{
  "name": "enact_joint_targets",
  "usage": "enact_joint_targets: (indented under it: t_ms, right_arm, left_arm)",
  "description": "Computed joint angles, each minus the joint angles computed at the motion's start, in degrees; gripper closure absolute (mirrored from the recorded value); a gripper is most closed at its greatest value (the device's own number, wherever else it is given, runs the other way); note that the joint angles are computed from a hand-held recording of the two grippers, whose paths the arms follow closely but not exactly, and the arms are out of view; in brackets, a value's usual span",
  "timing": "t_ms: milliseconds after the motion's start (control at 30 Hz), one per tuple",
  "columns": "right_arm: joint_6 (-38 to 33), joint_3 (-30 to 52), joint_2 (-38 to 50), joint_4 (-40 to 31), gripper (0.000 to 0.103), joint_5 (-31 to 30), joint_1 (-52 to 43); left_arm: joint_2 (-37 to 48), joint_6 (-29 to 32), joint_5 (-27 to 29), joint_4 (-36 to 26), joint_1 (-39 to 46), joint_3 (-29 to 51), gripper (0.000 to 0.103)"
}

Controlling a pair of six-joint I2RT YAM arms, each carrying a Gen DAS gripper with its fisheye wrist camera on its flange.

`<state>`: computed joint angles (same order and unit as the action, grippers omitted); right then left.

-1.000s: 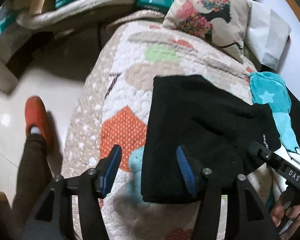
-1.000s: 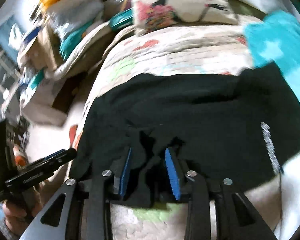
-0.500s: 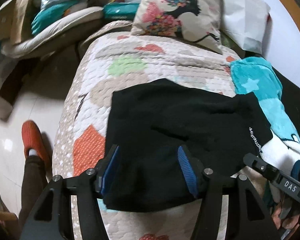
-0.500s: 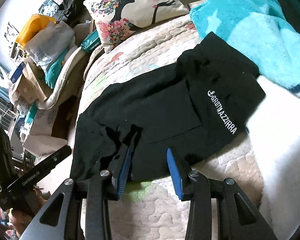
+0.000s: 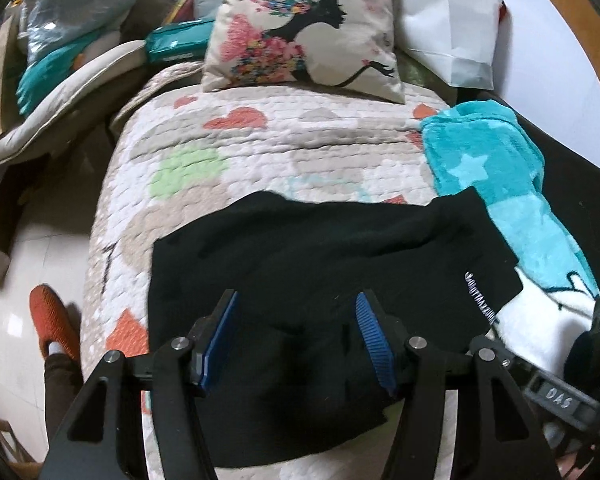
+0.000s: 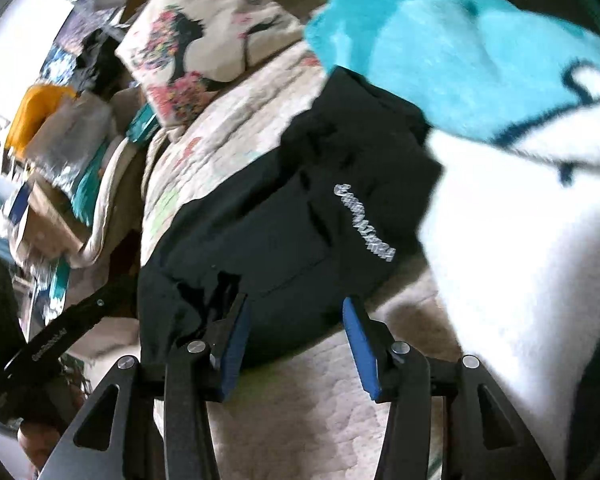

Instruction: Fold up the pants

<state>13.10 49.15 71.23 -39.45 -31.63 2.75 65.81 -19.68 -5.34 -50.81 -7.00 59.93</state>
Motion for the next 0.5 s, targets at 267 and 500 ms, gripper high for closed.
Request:
enact_joint_targets:
  t_ms: [267,500]
  right_arm:
    - [4.7,-1.8,2.0,5.7,0.051,5.2,-0.8]
    - [7.7,-3.2,3.4,12.6,0.051,8.2,0.7]
  left_arm:
    - [14.9,4.5,2.2,6.0,-5.0,10.8,0.043]
    - [30.9,6.5,7.7,8.9,-8.4,22.3,0.043]
